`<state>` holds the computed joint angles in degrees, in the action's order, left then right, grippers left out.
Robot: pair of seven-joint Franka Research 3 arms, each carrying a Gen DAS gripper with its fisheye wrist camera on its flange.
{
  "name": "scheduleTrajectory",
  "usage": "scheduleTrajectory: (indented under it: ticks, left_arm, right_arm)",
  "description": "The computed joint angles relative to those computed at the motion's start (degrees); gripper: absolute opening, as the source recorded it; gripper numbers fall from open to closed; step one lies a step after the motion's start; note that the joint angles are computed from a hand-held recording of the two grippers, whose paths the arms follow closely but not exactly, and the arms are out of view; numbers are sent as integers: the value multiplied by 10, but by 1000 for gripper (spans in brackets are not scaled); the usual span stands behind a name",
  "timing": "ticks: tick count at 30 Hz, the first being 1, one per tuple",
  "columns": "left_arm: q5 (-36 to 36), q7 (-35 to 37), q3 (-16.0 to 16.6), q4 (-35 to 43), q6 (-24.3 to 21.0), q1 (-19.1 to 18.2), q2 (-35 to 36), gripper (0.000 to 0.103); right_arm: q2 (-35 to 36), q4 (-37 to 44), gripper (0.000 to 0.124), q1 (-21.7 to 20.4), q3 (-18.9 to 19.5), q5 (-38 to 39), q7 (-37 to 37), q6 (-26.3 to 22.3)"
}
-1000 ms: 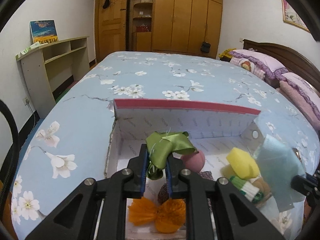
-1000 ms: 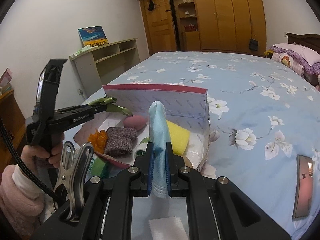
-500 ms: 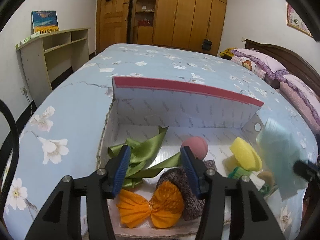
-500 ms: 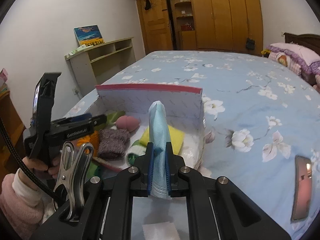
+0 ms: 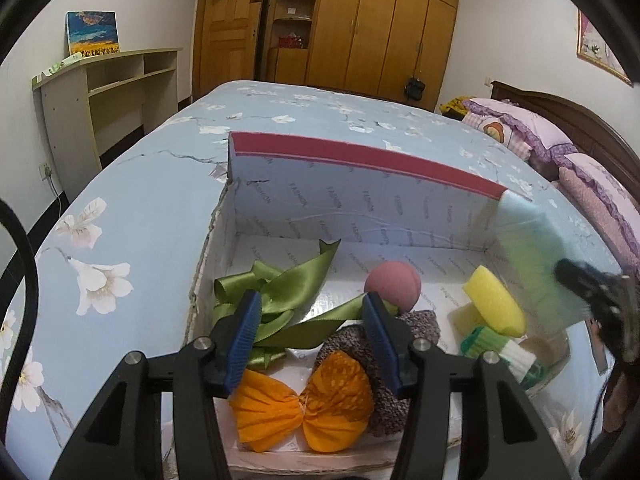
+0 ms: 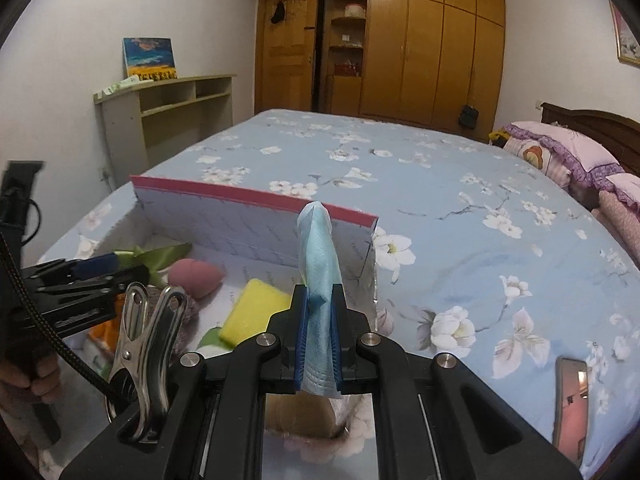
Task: Organize soft objects
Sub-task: 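Lower the ribbon and blue cloth into the box and open both tools, then grasp the green-white FIRST sock with the left tool while the right tool approaches the white towel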
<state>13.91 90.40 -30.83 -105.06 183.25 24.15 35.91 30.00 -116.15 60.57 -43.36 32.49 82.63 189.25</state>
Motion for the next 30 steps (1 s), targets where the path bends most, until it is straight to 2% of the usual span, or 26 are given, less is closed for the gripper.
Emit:
scheduleTrajectory:
  ticks: [5,13,15,17,21,27,30]
  left_arm:
    - [0,0,-6,-1,0,5,1,55]
    - [1,1,-7,-2,0,6,1,55]
    - [1,0,-5,-2,1,5,1,55]
    - [1,-3,-2,-4,3,2,-2,55]
    - [5,-8,-3,-15,10,5,-13,55]
    - [17,-15,-31,-45,18,36,-38,55]
    - [24,-16,-48,-59,16,54,-50,55]
  right_arm:
    - [26,30,11,-26,14,-18,30,-21]
    - [27,40,11,-73,51,-75,76,-36]
    - [19,38,21,-93,71,-89,83,-33]
    - [16,34,29,-96,75,-95,90,-27]
    - [2,25,37,-110,93,-96,89,-15]
    - [-17,3,44,-93,86,-65,61,7]
    - [-33,-10,45,-97,99,-45,41,16]
